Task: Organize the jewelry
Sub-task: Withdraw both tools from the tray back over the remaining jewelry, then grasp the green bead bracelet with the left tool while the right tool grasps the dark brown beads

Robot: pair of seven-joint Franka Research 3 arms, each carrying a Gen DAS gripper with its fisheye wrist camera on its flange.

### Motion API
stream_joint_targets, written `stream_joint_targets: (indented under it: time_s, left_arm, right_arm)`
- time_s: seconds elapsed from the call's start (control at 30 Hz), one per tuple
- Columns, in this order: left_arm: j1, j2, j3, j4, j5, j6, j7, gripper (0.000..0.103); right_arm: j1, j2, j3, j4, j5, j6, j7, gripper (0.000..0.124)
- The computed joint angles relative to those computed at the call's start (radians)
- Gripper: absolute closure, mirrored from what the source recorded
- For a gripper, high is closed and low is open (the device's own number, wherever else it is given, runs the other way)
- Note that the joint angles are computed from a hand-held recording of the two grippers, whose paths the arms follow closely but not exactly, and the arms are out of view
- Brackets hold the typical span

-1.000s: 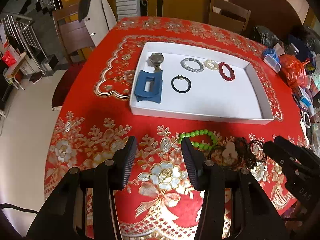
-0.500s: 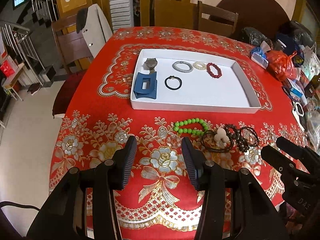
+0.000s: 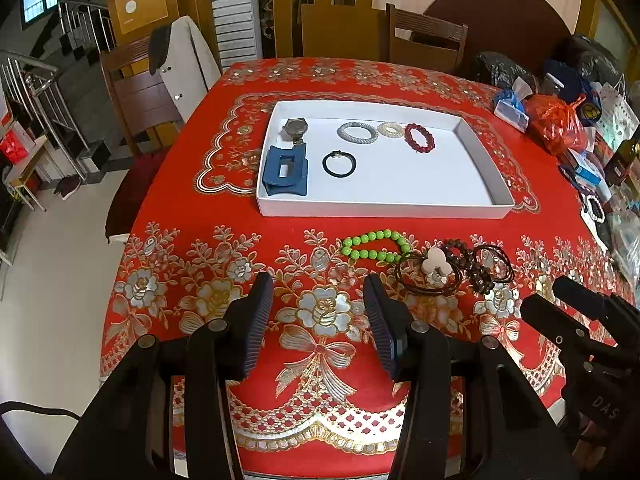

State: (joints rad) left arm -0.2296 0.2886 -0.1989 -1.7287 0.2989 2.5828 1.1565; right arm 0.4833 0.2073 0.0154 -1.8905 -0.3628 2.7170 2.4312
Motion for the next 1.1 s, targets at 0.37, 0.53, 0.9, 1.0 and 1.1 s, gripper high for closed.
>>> stream_joint_targets:
  time_s: [0.37, 0.53, 0.9, 1.0, 1.1]
  left_arm:
    - [0.005, 0.036, -0.002, 0.039, -0.021, -0.037, 0.020, 0.057]
    - [0.028, 0.062, -0.016, 0.063, -0.090, -0.071, 0.059, 0.057]
    - [0.036, 0.124, -0.009, 0.132, -0.142, -0.161, 0.047, 0.057]
    - [0.029, 0.139, -0.007, 0.153, -0.136, -0.178, 0.041, 0.057]
    - [0.023, 0.159, -0.005, 0.183, -0.133, -0.201, 0.032, 0.057]
  right_arm:
    - [-0.011, 0.033, 0.004, 0.020, 0.073, -0.014, -0.055, 0.065]
    - [-0.020, 0.042, -0.003, -0.001, 0.112, -0.024, -0.070, 0.065]
    - [-0.062, 0.061, -0.044, -0.025, 0.116, -0.051, -0.058, 0.065]
    - [-0.079, 0.069, -0.043, -0.016, 0.125, -0.040, -0.090, 0.065]
    - [-0.109, 0.080, -0.014, -0.013, 0.198, -0.003, -0.183, 0.065]
